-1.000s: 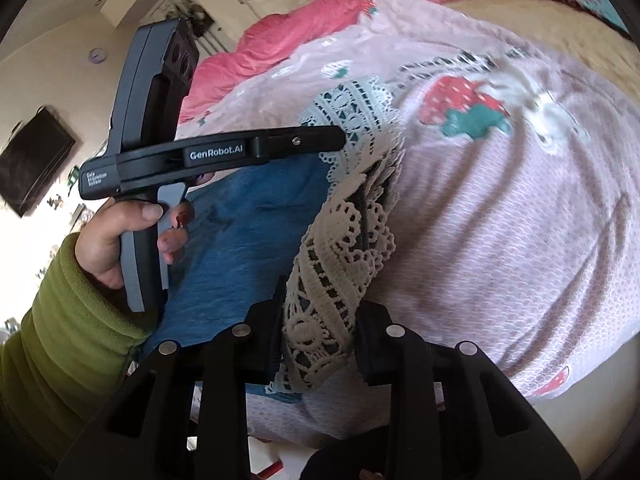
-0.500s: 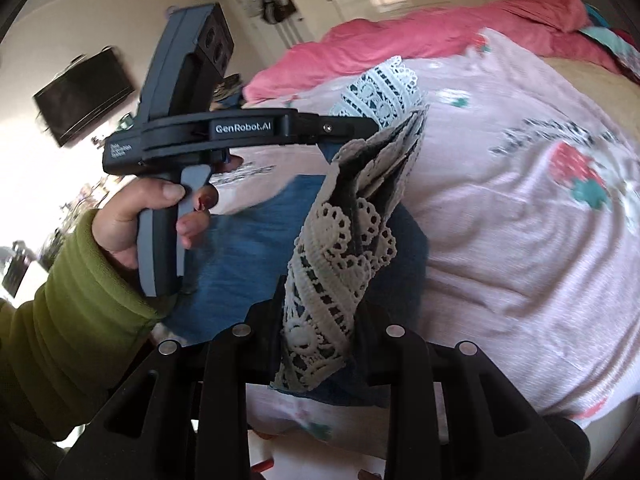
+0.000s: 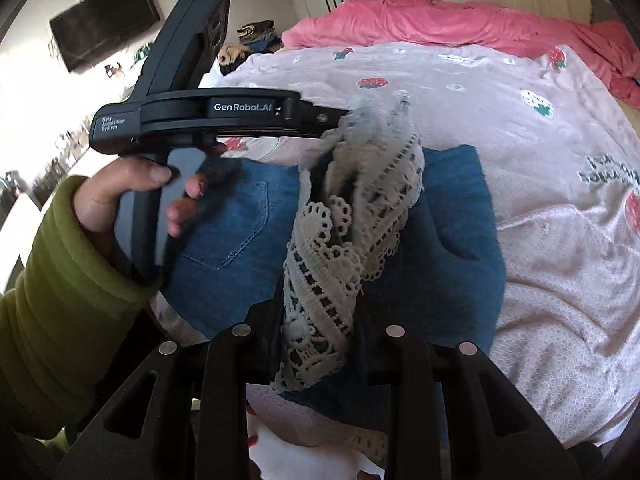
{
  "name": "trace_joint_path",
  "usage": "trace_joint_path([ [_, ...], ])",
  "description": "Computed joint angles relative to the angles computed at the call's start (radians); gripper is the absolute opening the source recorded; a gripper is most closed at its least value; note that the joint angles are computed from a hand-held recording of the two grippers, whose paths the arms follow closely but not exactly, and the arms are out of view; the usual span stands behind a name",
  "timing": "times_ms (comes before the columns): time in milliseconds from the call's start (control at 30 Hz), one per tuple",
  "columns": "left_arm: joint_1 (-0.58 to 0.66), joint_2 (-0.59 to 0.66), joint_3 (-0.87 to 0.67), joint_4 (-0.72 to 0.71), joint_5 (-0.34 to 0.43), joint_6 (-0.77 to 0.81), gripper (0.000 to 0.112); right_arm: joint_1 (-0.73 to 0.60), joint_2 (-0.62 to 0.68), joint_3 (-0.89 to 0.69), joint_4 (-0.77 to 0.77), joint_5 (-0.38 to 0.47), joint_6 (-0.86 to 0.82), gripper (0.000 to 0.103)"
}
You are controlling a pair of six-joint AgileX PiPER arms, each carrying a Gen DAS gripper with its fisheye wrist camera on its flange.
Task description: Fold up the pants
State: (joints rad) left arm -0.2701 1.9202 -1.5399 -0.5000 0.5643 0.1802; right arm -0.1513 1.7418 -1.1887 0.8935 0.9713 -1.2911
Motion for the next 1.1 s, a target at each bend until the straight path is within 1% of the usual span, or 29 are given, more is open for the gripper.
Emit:
trace_joint_path([
  [33,0.018,-0.010,0.009,-0.009,0.000,0.001,0.046,0.025,-0.017,0.015,-0.009,-0.035,-0.004,0.027],
  [67,0.038,-0.023,0.026,-0.049,-0.005,0.025,0.047,0.041,-0.027,0.027,-0.014,-0.057,-0.007,0.027],
  [100,0.068,-0.039,0.045,-0.129,-0.003,0.077,0.051,0.060,-0.040,0.041,-0.020,-0.079,-0.008,0.027],
  [133,0.084,-0.044,0.051,-0.170,0.004,0.108,0.055,0.092,-0.052,0.053,-0.030,-0.105,0.000,0.027],
  [167,0.100,-0.051,0.061,-0.215,0.010,0.139,0.056,0.116,-0.062,0.065,-0.036,-0.122,0.003,0.027],
  [233,0.127,-0.044,0.060,-0.299,0.048,0.192,0.060,0.177,-0.084,0.101,-0.069,-0.179,0.000,0.027],
  [267,0.136,-0.036,0.059,-0.333,0.064,0.216,0.061,0.229,-0.092,0.129,-0.111,-0.241,0.012,0.029],
  [333,0.147,-0.012,0.047,-0.377,0.107,0.239,0.064,0.268,-0.095,0.171,-0.122,-0.290,-0.003,0.029],
  [400,0.138,0.014,0.024,-0.342,0.131,0.205,0.064,0.271,-0.107,0.196,-0.085,-0.300,-0.053,0.033],
  [433,0.134,0.028,0.011,-0.321,0.141,0.184,0.064,0.256,-0.120,0.209,-0.043,-0.289,-0.102,0.038],
  [467,0.129,0.043,-0.004,-0.299,0.151,0.159,0.064,0.231,-0.135,0.221,-0.005,-0.266,-0.136,0.044],
  [533,0.126,0.057,-0.011,-0.281,0.156,0.137,0.064,0.156,-0.159,0.235,0.073,-0.205,-0.209,0.052],
  [567,0.124,0.062,-0.013,-0.279,0.154,0.131,0.064,0.130,-0.170,0.244,0.092,-0.195,-0.235,0.054],
  [700,0.119,0.058,0.006,-0.310,0.131,0.159,0.064,0.048,-0.209,0.278,0.113,-0.167,-0.307,0.054],
  [767,0.120,0.057,0.010,-0.327,0.130,0.190,0.055,0.050,-0.233,0.314,0.119,-0.181,-0.329,0.054],
  [800,0.114,0.062,0.001,-0.313,0.134,0.183,0.049,0.067,-0.255,0.337,0.114,-0.189,-0.323,0.054],
  [867,0.101,0.072,-0.012,-0.278,0.136,0.158,0.048,0.093,-0.270,0.364,0.110,-0.191,-0.330,0.054],
  [933,0.101,0.081,-0.017,-0.276,0.140,0.156,0.047,0.116,-0.287,0.389,0.105,-0.209,-0.340,0.054],
  [1000,0.097,0.089,-0.022,-0.271,0.140,0.153,0.046,0.173,-0.282,0.399,0.084,-0.281,-0.319,0.054],
  [1100,0.095,0.092,-0.019,-0.291,0.131,0.178,0.040,0.225,-0.246,0.390,0.045,-0.337,-0.255,0.054],
])
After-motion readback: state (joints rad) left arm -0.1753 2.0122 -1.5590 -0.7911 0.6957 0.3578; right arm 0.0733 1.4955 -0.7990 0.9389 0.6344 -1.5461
